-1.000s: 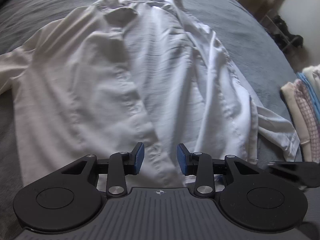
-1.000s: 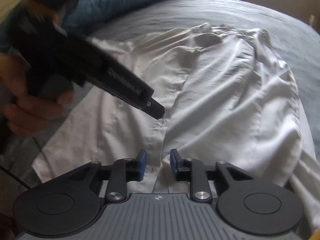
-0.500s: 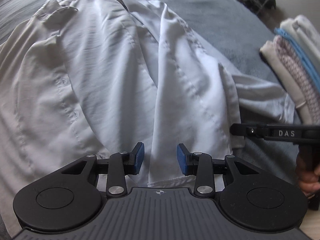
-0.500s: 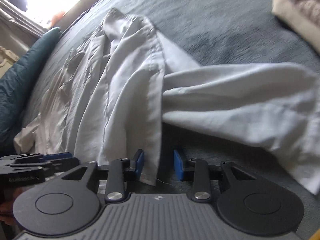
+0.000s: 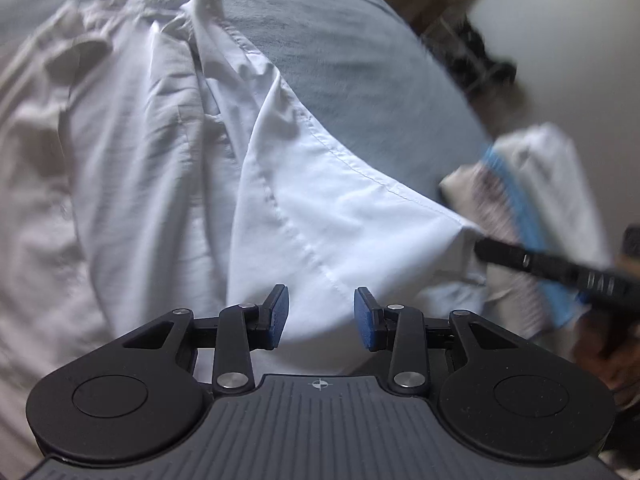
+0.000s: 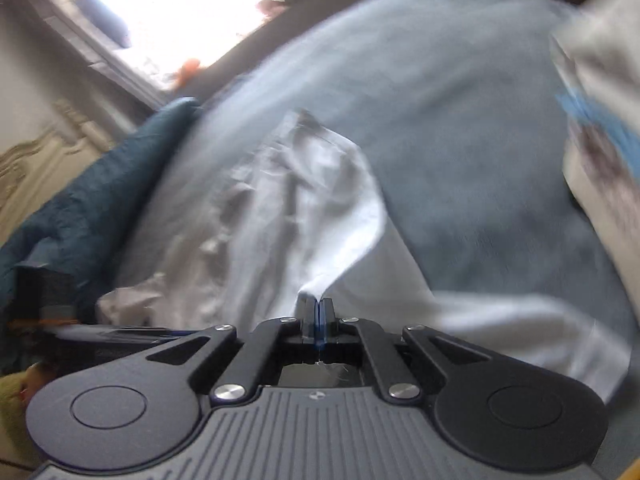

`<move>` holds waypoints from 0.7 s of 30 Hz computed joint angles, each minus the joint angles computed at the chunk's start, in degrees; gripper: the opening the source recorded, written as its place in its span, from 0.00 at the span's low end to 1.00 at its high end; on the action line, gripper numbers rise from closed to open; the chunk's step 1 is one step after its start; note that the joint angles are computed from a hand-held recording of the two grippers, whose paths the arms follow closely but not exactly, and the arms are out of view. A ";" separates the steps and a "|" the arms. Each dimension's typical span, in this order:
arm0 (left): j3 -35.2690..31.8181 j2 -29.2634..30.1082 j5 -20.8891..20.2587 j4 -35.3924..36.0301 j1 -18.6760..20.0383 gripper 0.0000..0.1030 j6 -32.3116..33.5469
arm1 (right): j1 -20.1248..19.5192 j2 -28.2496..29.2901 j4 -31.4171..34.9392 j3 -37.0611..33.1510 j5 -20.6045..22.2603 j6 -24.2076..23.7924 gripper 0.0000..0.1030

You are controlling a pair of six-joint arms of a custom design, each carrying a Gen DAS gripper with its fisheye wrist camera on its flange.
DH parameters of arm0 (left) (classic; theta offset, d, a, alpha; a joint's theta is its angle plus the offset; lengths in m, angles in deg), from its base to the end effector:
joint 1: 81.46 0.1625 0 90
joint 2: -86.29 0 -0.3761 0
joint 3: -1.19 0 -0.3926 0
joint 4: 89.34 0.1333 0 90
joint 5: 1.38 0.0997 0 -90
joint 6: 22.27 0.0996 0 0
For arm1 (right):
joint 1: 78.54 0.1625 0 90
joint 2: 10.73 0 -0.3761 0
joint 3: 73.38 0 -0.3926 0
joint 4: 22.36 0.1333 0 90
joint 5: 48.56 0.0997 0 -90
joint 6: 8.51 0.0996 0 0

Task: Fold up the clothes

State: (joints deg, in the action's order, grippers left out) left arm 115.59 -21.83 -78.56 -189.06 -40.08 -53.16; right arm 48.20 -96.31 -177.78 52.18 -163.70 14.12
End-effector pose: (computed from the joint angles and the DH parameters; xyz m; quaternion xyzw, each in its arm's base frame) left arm -0.1814 -0.3669 0.3860 0.1498 0.9820 -0.0943 0.0667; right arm 0.3472 -0.3131 0.2466 0.0694 -0.9508 0.2918 0.0780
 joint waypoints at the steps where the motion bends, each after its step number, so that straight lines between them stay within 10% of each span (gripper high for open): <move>1: -0.34 0.03 -1.58 -1.11 0.98 0.35 -1.22 | -0.32 0.03 0.72 -1.23 2.28 -2.15 0.01; 8: -2.06 1.10 -10.14 -6.84 7.46 0.40 -5.85 | -0.01 7.74 8.33 -9.46 11.55 -17.55 0.01; 21: -13.68 11.00 -7.40 7.70 13.19 0.41 4.42 | 1.57 21.71 7.03 -15.84 14.59 -26.97 0.01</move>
